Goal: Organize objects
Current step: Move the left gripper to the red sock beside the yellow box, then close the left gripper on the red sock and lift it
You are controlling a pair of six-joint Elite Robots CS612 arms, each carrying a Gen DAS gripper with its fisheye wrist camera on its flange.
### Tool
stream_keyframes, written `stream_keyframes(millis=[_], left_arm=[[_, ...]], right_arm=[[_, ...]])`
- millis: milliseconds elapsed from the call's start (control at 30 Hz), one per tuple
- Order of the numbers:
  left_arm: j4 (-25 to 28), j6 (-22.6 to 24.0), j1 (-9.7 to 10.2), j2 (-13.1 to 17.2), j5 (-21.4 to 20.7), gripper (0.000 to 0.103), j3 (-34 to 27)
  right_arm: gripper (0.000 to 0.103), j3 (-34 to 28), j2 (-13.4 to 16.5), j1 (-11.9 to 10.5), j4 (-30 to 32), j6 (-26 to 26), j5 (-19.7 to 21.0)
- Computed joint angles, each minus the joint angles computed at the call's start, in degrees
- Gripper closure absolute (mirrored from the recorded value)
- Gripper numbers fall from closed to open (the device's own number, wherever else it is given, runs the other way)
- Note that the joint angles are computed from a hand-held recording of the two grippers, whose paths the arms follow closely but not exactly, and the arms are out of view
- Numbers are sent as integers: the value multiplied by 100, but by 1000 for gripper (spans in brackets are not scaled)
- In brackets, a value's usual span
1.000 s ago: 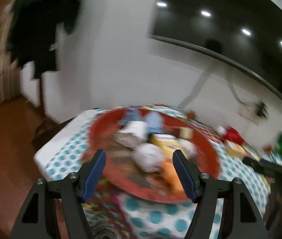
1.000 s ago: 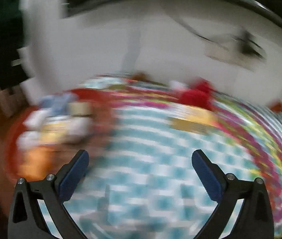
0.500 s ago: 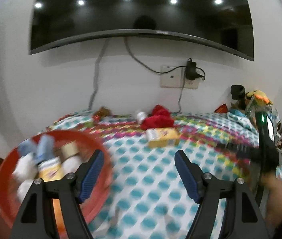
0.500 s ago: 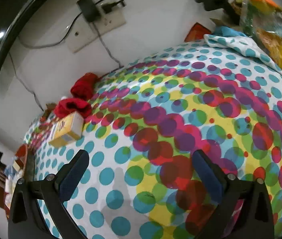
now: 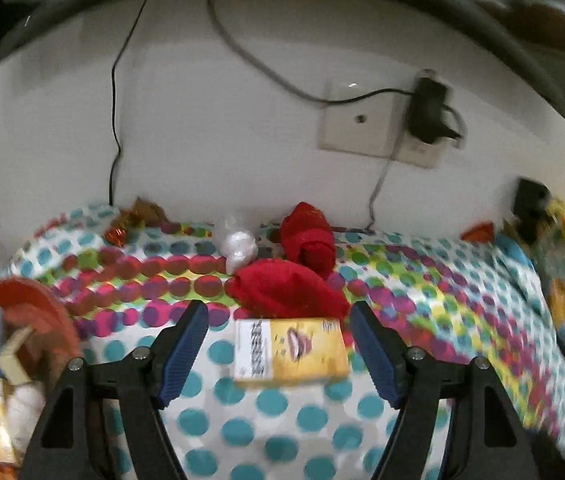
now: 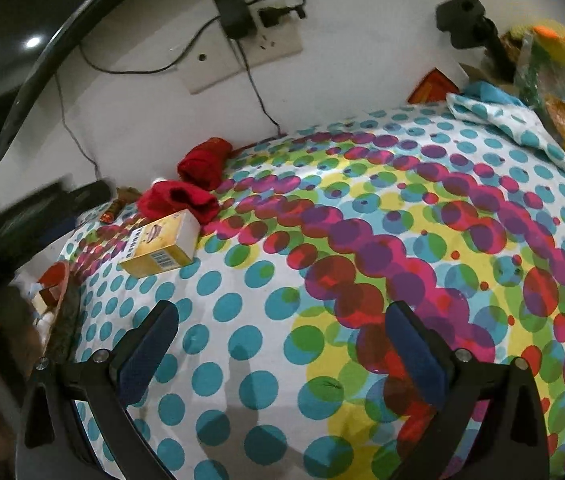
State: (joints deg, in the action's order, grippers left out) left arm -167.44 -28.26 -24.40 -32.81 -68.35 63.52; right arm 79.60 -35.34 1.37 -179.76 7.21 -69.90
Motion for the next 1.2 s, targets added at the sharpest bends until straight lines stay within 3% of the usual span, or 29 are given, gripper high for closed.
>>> stream_keyframes(millis=[100,200,267,333,367,400,467,600,833,1000,1200], left_arm=[[406,-403,56,243,-77,28,-493],[1237,-684,101,525,-171,28,-1122],[1592,-775,124,722,-222,28,-1528],[2295,-1017,151,925,-241,28,-1991],[2554,-1132,184,1001,-417,29,-2161],[2595,-1172,213,1031,-611,45,-2215],[2585,-1052,224,1025,-688,94,-2210],[1634,-722,179,753,-682,94,-1625],[646,-64,-23,208,-84,94,-732],[78,412,-129,-262,303,94,-18],[-189,548,-151,-777,659,94,752]], right_arm=[[0,-98,-6,26,60,6,11],[0,193,-212,74,-93,35,-2],[0,235,-239,89,-150,-6,-17],[0,264,-263,100,-154,-45,-9],[0,263,-264,104,-152,-54,-9],[0,268,-265,106,-173,-47,-10],[0,270,-264,103,-184,-39,5],[0,272,-267,108,-185,-49,-30],[0,270,-269,116,-177,0,-87],[0,246,-270,126,-96,0,-139],[0,241,-274,119,-41,-1,-136]])
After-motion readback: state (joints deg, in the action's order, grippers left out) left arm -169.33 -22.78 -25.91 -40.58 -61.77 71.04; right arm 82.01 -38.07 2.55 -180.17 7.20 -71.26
